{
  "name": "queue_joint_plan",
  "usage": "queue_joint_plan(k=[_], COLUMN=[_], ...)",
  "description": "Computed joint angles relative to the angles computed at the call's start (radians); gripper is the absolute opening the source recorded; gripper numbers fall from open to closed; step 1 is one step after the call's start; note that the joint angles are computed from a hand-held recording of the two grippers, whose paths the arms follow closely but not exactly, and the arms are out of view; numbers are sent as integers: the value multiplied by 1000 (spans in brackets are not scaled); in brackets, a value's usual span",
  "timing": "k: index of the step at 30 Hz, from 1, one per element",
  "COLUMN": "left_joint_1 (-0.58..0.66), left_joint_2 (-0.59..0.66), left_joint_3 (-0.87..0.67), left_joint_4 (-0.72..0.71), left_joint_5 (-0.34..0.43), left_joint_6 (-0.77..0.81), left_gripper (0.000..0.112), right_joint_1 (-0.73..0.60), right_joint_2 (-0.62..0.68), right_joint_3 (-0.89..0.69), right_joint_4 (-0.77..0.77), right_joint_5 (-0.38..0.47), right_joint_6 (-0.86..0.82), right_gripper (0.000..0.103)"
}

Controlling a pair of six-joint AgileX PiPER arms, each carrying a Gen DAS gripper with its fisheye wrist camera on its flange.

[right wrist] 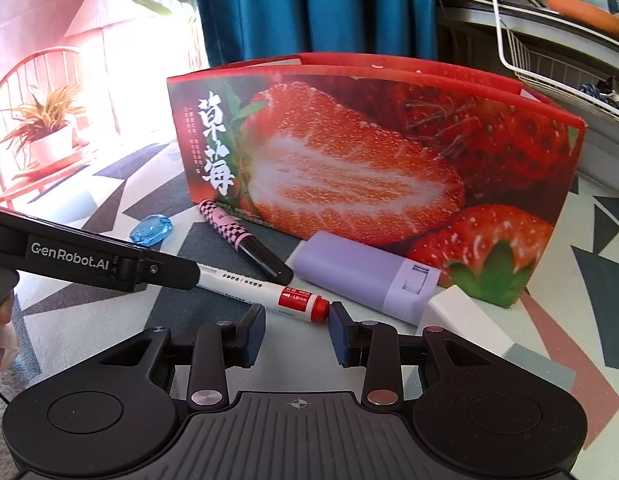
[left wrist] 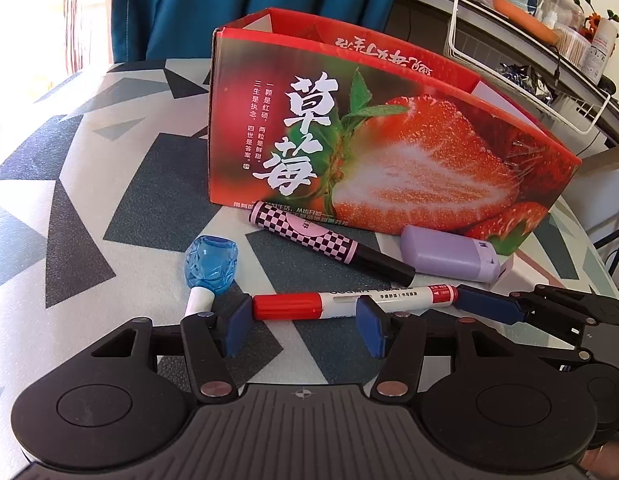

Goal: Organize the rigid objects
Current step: 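Lift the white marker with the left tool over the red box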

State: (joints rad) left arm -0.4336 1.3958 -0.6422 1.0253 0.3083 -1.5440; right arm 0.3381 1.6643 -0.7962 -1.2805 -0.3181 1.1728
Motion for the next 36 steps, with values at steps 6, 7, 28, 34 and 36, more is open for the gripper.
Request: queue_joint_plan(k=[6,7,28,34,36], left_joint_1=[-19,-27,-26,28,55], left_joint_2=[-33,-41,-99,35,81], left_joint_3=[8,9,-266,-423,-462], left_joint_4=[34,47,-29,-224,-339], left_joint_5=[21,31,120,77,48], left_joint_6=[-26,-38,192,424,536], left_gripper=[59,59,59,59,59], right_joint_1=[10,12,-19,-52,-60], right_joint_2=[-37,-45,-165,-98,-74], right_joint_3=[15,17,-126,-239,-270], right_joint_4=[70,81,29,-95,-177], right_joint_5=[14,17,71,98,114], right_joint_6=[-67,-80,-8,114,177], right_gripper=[33,33,36,36,38])
